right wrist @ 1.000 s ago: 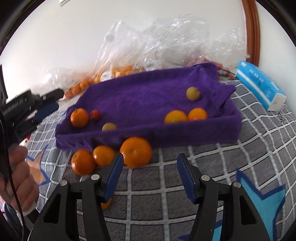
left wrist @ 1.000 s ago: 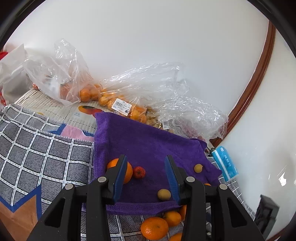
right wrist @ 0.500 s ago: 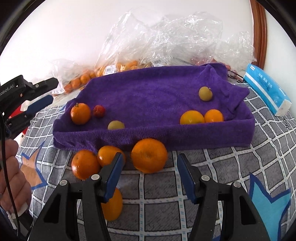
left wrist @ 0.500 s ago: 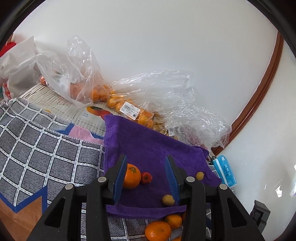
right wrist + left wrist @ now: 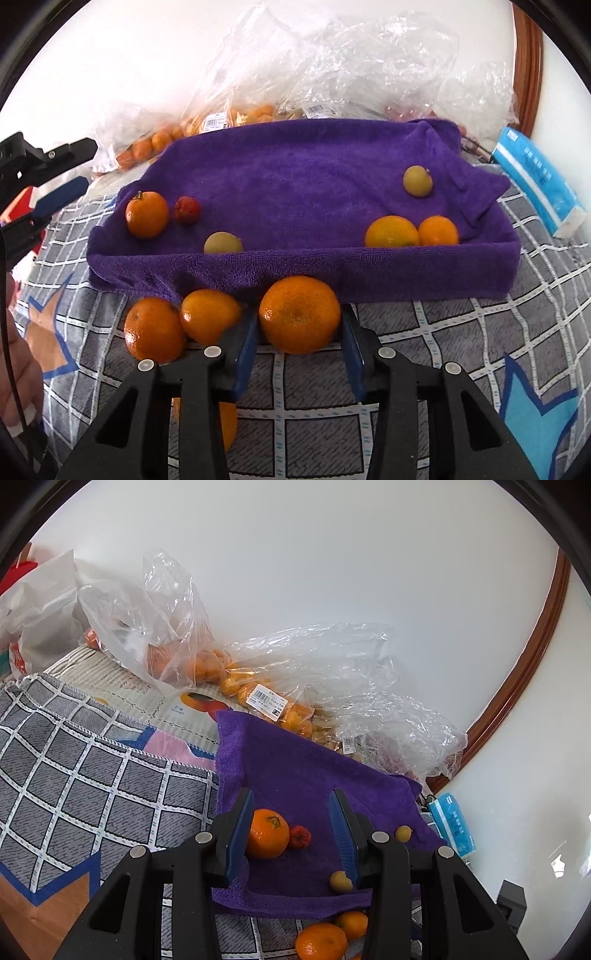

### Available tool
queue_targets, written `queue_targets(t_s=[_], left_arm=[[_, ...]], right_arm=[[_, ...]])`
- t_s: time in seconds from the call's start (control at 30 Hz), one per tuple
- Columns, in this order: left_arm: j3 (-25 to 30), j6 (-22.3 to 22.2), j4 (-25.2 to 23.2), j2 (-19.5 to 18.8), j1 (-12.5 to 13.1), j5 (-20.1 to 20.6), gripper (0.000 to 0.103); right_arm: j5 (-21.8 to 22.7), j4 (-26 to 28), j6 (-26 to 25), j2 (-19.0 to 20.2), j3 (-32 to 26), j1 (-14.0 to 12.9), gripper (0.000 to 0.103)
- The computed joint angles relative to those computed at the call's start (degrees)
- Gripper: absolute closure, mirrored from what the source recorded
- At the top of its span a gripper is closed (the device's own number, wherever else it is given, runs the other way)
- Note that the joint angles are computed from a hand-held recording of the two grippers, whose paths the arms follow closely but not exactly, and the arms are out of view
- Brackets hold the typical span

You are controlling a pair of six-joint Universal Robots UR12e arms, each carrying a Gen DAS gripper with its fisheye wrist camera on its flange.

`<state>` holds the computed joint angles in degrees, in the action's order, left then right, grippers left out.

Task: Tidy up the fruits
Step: 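Move the right tool to the bed and grasp a large orange, then grasp a large orange with the left tool while the right holds its orange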

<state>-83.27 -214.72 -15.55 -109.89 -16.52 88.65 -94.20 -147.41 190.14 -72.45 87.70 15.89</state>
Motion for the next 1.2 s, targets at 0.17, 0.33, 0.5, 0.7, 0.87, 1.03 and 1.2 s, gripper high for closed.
queue_targets(t_s=[0.17, 0.33, 0.5, 0.7, 0.87, 1.03, 1.2], left_arm=[[0.4, 1.3, -1.4, -0.3, -0.2, 0.3, 0.063], [0.6, 3.8, -1.4, -0.4, -0.7, -0.1, 0.063], [0.6, 8.5, -2.2, 0.0, -1.3, -1.8, 0.063], [-1.1, 15.9, -8.2, 1.7, -3.2, -1.9, 0.061], [-0.8, 17.9, -14.5, 1.5, -3.9, -2.7, 0.061], [0.8, 19.8, -19.3, 0.5, -4.4, -2.4, 0.056], [1.8, 20.3, -20.8, -0.3, -5.1, -0.1, 0.056]], right_arm=[[1.3, -1.4, -0.2, -1.2, 1.6, -0.5, 0.062], [0.4, -3.6, -0.8, -2.7, 4.1, -1.1, 0.062], [-1.1, -5.9, 0.0, -4.4, 6.5, -2.1, 0.062], [-3.5, -7.4, -1.0, -5.6, 8.4, -3.1, 0.062], [-0.1, -11.3, 0.6, -6.6, 10.3, -4.3, 0.062], [1.9, -13.3, 1.4, -7.0, 11.2, -5.0, 0.062], [2.7, -14.8, 3.3, -7.4, 12.0, -5.5, 0.062]])
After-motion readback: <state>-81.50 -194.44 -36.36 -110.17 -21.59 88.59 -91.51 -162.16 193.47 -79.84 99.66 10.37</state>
